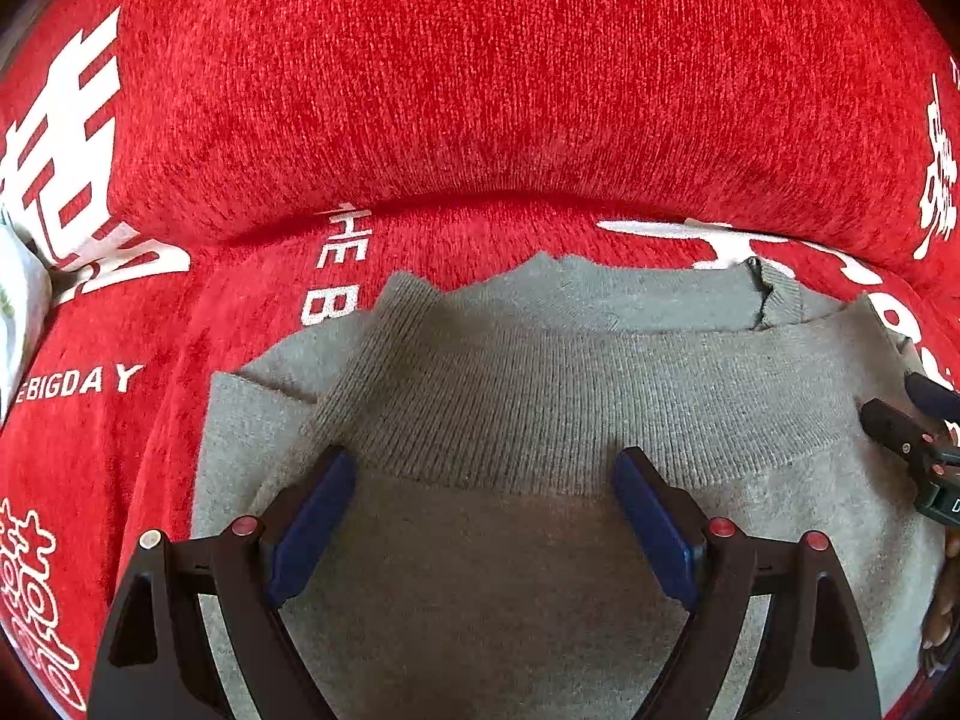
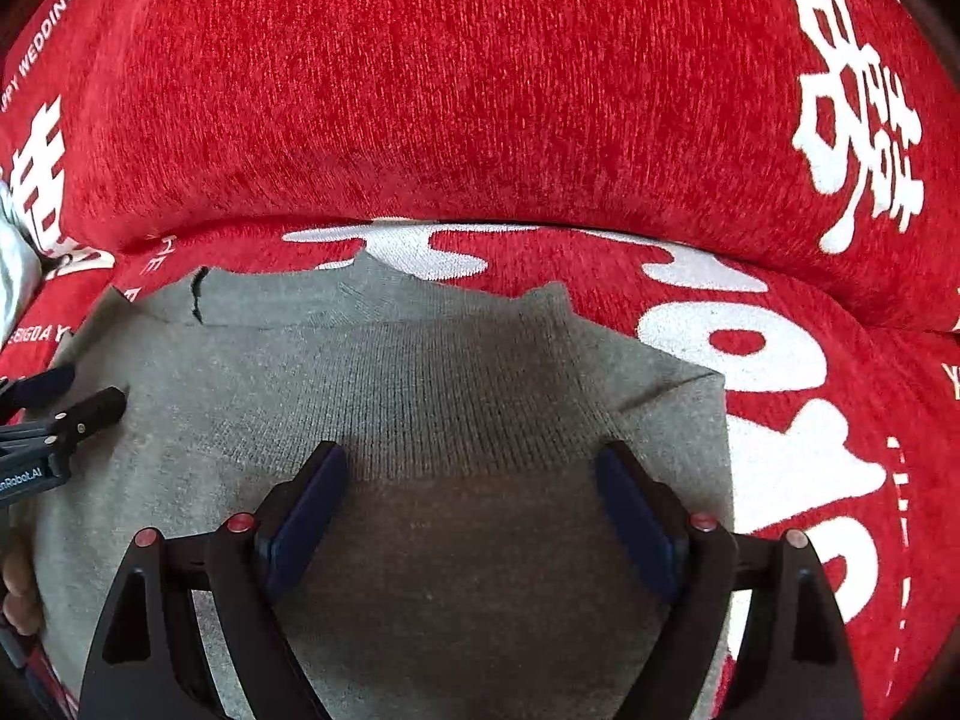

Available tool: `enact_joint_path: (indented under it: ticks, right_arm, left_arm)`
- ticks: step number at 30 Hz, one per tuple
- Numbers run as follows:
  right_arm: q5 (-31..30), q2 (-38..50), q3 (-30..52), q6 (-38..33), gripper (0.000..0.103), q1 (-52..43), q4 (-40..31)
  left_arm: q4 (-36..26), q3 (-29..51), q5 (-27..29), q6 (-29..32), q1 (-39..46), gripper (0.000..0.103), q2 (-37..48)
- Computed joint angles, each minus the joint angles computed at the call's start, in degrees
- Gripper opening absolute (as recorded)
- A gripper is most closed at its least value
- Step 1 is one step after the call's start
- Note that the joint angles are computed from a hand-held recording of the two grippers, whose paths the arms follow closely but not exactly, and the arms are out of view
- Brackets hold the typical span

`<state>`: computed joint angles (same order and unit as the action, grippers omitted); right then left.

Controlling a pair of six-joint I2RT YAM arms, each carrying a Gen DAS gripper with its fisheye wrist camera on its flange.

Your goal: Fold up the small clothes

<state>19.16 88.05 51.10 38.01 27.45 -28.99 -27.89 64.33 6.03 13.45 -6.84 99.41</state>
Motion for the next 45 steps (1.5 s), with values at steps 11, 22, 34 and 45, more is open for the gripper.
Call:
enact_joint_path:
  ticks: [11,22,34,45]
  right_arm:
    - [8.8,-6.91,-1.41,13.54,0.088,15.78,-7.13]
    - [15.39,-12.32,-3.67,28.09,0.088,28.17,-18.25]
    - [19.28,-12.68,-9.31,49.75,0.091,49.03,-28.3]
    - [19.33,-11.72,-1.71,48.07,0.092,48.11,-30.35]
  left_arm:
    - [0.04,-12.12,2.75,-0.49,1.94,0.089,-14.87]
    - [-3.36,-21.23,4.9,2.0,5.25,0.089,-28.51]
    - [-11.79,-33.45,14.31,17.66,23.71,0.089,-46.96]
    - [-23.95,-15.67,32.18,25.49,48.65,0.089,-17.64]
